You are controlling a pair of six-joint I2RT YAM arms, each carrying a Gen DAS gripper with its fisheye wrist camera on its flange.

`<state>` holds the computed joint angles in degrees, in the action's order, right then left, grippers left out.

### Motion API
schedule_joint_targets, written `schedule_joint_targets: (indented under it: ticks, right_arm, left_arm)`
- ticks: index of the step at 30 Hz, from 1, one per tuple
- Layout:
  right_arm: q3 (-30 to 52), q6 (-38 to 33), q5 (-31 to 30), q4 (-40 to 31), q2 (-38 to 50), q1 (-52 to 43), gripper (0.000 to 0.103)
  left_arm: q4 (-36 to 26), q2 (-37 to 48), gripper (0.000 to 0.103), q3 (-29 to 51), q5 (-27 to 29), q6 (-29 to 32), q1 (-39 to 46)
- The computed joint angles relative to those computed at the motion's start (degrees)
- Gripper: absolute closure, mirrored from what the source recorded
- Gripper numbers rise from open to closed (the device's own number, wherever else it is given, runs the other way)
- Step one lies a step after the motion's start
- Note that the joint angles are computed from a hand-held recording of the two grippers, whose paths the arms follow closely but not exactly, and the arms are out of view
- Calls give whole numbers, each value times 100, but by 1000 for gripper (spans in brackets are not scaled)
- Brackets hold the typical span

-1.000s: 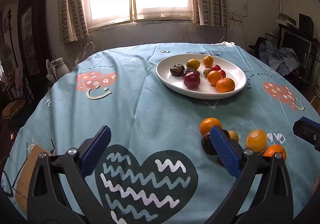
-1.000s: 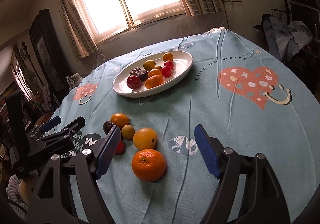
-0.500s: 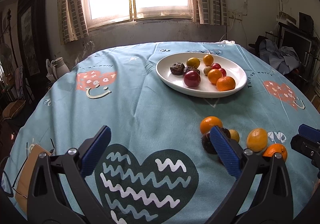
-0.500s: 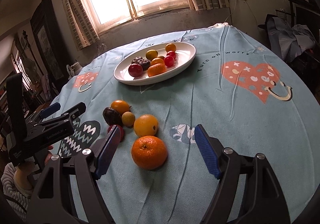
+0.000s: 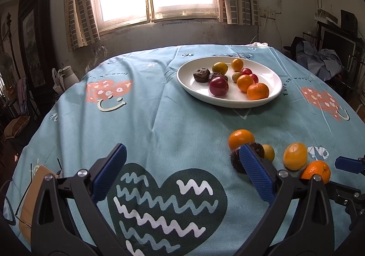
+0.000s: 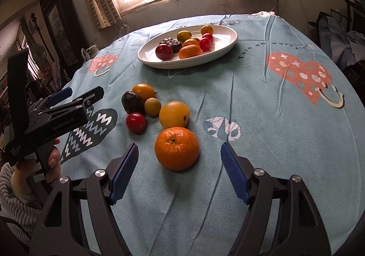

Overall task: Organize fruits
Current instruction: 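Move both open tools back toward the remaining fruits on the cloth, then grasp the large tangerine with the right tool while left tool reaches a red cherry tomato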

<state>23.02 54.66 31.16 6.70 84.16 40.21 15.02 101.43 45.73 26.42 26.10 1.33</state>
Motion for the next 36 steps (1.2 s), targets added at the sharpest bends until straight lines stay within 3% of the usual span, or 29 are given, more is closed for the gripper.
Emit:
schedule_joint_targets:
  ticks: [11, 15, 22, 25, 27, 30, 36]
  right_arm:
    - [-69, -55, -182, -35, -54, 31, 29]
    - [136, -358, -506, 0, 223, -131, 40]
    - [213, -704, -1011, 364, 490, -617, 43]
    - [-209, -760, -1485, 1029, 318, -1000, 57]
    - [-558, -741, -1748, 1432, 102, -1231, 58]
    - [-936, -661, -1346, 1419, -553, -1181, 58]
    - [-1299, -418, -1337, 1515, -1098, -1380, 58]
  left_arm:
    - [-166, 76, 2, 82, -59, 134, -60]
    - [-175, 33, 2, 31, 3, 206, -66]
    - [-516, -83, 2, 8, 384, 523, -19]
    - [-462, -136, 2, -138, 293, 758, -134]
    - [-544, -129, 2, -159, 269, 931, -196]
    - [-812, -142, 2, -149, 402, 1224, -267]
    - [-1354, -10, 3, 6, 369, 1628, -618]
